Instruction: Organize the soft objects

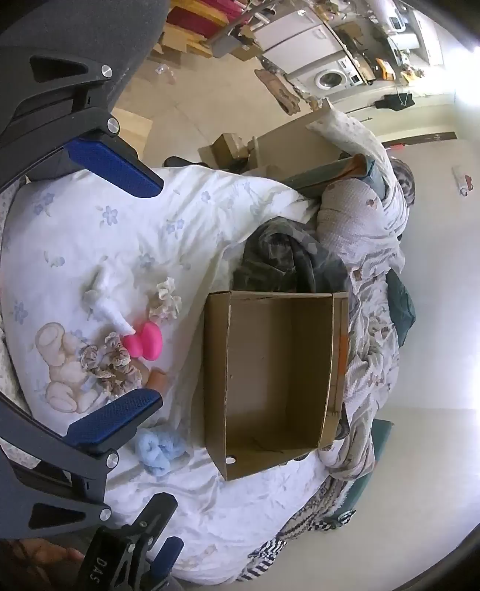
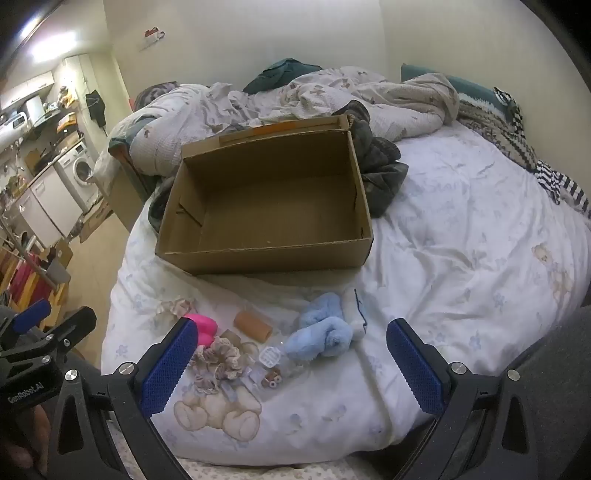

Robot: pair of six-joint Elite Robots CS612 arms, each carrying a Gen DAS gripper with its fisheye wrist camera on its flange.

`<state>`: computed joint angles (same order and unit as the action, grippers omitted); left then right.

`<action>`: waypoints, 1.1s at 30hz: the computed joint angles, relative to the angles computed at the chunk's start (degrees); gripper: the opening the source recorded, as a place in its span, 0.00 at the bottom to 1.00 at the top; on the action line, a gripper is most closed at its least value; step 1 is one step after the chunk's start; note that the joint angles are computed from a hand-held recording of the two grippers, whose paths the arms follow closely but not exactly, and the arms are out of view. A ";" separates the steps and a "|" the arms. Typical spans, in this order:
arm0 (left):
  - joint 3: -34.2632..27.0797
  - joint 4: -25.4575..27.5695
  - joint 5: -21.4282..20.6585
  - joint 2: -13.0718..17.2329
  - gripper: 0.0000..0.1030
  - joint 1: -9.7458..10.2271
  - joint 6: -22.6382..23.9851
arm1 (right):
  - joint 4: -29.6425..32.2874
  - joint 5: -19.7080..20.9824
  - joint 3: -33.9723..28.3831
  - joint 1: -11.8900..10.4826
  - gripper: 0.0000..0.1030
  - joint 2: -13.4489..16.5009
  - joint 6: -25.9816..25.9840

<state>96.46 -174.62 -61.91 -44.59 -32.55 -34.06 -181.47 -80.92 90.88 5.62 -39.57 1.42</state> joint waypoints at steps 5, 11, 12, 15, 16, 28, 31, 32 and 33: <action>0.03 -0.25 -0.56 -0.05 1.00 0.07 0.07 | -0.18 -0.73 0.05 0.15 1.00 -0.05 -0.10; -0.17 -0.24 -1.13 0.03 1.00 0.06 0.30 | -0.45 -0.71 0.01 0.16 1.00 0.09 -0.24; -0.30 -0.22 -1.00 0.10 1.00 0.02 0.45 | -0.58 -0.61 0.04 0.14 1.00 0.06 -0.14; -0.74 0.48 -0.82 -0.24 1.00 0.02 0.79 | -0.69 -0.55 0.11 0.04 1.00 -0.06 -0.02; -0.52 0.01 -0.85 -0.22 1.00 0.04 0.76 | -0.69 -0.43 0.16 0.00 1.00 -0.11 -0.08; 0.34 -1.43 -0.58 -0.26 1.00 -0.08 0.78 | -0.88 -0.45 0.10 0.01 1.00 0.04 0.16; 0.43 -1.81 -0.53 -0.19 1.00 -0.14 1.06 | -0.83 -0.45 0.09 0.02 1.00 0.02 0.19; 0.46 -1.85 -0.48 -0.19 1.00 -0.15 1.07 | -0.93 -0.46 0.13 0.01 1.00 0.02 0.15; 0.46 -1.85 -0.48 -0.20 1.00 -0.15 0.99 | -0.98 -0.50 0.14 0.01 1.00 0.03 0.11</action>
